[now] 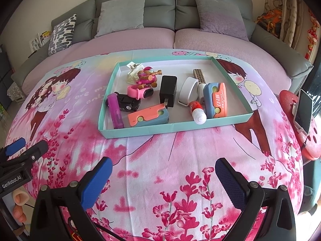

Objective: Organize rigid objects

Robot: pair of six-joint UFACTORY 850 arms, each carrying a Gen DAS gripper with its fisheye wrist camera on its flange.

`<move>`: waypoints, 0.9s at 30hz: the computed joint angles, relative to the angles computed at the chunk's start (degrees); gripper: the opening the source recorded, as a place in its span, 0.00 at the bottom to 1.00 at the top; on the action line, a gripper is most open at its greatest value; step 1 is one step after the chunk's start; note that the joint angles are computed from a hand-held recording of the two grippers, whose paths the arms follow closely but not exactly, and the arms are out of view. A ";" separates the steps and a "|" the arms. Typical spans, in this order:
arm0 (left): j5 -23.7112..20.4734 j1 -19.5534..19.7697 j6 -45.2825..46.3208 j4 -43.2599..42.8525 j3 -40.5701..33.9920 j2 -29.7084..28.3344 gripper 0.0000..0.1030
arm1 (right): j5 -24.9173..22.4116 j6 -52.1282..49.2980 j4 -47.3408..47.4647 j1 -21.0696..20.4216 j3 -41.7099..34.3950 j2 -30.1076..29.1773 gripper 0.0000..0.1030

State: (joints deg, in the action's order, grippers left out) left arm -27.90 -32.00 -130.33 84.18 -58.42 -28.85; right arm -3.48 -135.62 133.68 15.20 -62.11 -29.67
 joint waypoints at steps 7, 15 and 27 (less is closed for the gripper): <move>0.39 0.19 -0.36 0.09 -0.01 -0.04 0.97 | 0.31 2.06 -2.35 0.18 -0.28 -0.41 1.00; 0.65 0.39 -0.47 -0.33 0.02 -0.08 0.97 | 0.48 5.20 -5.50 0.11 -0.37 -0.48 1.00; -0.13 0.43 1.88 -3.32 -0.49 -0.52 0.97 | 0.60 3.12 -3.19 0.16 -0.30 -0.36 1.00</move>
